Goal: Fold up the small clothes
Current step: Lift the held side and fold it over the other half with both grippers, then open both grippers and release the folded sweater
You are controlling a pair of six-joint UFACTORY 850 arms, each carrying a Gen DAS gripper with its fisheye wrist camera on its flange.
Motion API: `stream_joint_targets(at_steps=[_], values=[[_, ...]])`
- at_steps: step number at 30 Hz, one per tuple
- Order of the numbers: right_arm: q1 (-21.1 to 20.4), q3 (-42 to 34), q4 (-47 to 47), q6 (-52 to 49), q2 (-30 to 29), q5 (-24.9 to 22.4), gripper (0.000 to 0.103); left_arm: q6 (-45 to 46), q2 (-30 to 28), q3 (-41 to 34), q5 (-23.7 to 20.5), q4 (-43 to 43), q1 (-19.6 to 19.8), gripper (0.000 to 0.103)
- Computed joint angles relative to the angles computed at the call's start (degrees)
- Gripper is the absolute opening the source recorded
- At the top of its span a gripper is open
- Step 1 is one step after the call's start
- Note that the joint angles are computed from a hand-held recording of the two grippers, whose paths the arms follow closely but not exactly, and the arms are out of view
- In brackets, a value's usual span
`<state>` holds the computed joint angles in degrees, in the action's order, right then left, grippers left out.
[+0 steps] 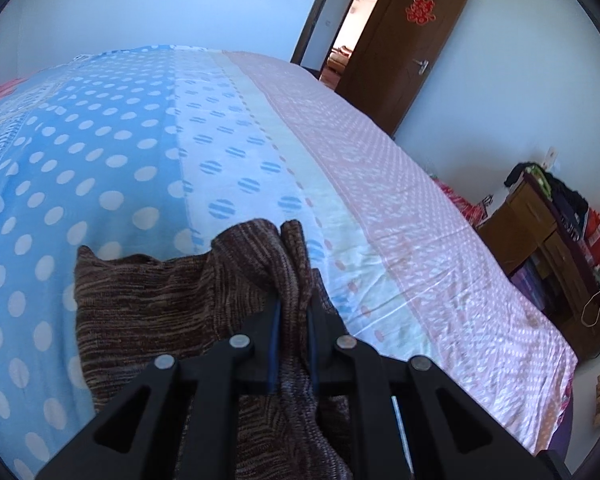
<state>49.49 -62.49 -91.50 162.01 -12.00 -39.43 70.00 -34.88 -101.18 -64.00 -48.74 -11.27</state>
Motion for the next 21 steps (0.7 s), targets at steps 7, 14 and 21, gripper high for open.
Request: stream_joint_targets(at_steps=[7,14,21], values=[[0.2,4.3,-1.6,8.9,1.4,-0.2,0.004,0.7,1.2,4.1,5.2,2.6,-2.8,0.012],[0.0,6.7,-2.2,13.6,1.9,0.7,0.004,4.2,4.5,9.6,11.1,4.2,-4.7,0.02],[1.3,6.9,0.3,11.6,2.1,-1.0,0.004,17.6,10.0,16.1,13.1,-3.9,0.2,0.064]])
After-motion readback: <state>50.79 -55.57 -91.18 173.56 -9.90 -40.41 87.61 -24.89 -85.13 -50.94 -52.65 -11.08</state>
